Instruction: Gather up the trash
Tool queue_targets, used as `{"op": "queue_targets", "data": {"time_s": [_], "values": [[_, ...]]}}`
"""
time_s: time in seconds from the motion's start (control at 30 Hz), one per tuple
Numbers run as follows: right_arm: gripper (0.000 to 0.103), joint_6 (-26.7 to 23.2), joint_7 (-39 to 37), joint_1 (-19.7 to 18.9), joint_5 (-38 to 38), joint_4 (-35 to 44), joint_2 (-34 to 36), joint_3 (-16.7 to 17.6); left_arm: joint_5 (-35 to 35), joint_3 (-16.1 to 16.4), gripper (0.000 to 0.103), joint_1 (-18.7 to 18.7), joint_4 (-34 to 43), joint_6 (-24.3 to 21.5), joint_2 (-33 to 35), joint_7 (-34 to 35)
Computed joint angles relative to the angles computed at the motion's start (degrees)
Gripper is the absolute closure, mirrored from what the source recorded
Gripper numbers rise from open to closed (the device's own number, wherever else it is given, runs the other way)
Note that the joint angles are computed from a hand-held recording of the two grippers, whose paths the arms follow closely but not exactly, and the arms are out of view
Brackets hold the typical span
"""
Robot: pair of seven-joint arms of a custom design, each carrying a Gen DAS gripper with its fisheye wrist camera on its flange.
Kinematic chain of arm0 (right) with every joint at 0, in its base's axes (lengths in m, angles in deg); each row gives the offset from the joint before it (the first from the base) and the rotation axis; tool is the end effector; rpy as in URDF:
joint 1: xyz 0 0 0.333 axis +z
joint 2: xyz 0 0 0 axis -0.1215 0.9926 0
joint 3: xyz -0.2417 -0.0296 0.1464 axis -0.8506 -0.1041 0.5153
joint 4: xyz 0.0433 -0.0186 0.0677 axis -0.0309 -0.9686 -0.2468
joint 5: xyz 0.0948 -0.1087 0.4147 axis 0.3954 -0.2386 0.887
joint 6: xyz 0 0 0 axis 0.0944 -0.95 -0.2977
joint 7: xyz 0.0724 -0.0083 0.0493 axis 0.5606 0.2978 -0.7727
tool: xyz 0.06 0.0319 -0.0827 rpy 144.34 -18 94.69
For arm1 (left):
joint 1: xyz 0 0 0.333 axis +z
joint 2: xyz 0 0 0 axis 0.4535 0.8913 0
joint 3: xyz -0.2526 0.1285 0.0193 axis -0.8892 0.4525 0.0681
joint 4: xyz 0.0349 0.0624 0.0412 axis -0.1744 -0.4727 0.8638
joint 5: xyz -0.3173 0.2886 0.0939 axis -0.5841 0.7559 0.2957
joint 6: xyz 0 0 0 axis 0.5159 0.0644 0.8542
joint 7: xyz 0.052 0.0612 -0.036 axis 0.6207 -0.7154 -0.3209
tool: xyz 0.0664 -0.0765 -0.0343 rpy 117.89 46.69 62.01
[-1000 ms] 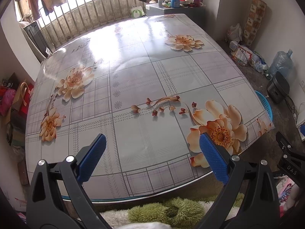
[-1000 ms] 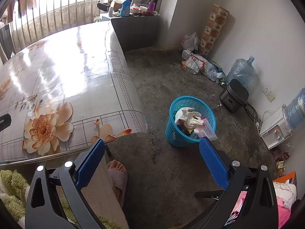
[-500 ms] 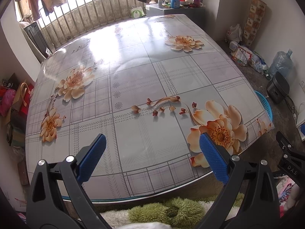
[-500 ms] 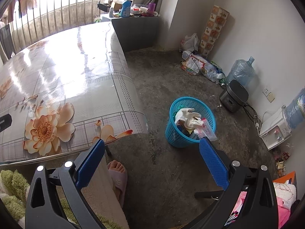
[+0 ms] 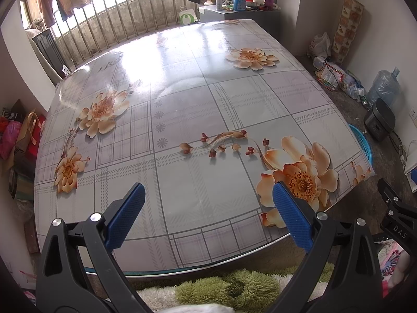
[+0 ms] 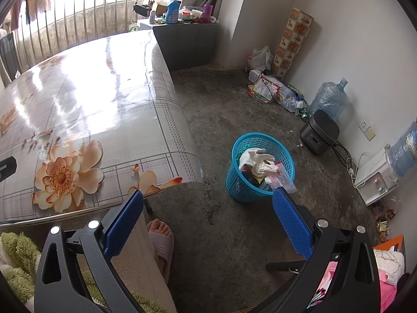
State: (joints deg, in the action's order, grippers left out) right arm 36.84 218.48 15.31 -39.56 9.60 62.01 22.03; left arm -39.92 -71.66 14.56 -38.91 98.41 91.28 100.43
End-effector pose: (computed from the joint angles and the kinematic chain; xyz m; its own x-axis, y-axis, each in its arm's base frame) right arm 0.5637 0.2328 0.7459 -0.3118 -0.9324 0.1827 -0.8065 0.1581 -0.5697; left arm 0.5780 -0.2296 0.7713 -0.1404 -0.9887 -0.0531 -0.8409 0.1474 -0.5207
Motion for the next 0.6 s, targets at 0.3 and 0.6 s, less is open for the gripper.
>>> {"op": "queue_targets", "data": {"time_s": [0.3, 0.6], "values": [[0.007, -0.48, -0.16, 0.25, -0.23, 1.30, 0.63, -0.03, -0.07, -0.02, 0.009, 0.05, 0.08, -0.05, 0.03, 0.09], [0.007, 0.03, 0.55, 0.41, -0.04, 0.94, 0.28, -0.33, 0.10, -0.05, 0.009, -0.06, 0.55, -0.40, 0.30, 0.08]]}}
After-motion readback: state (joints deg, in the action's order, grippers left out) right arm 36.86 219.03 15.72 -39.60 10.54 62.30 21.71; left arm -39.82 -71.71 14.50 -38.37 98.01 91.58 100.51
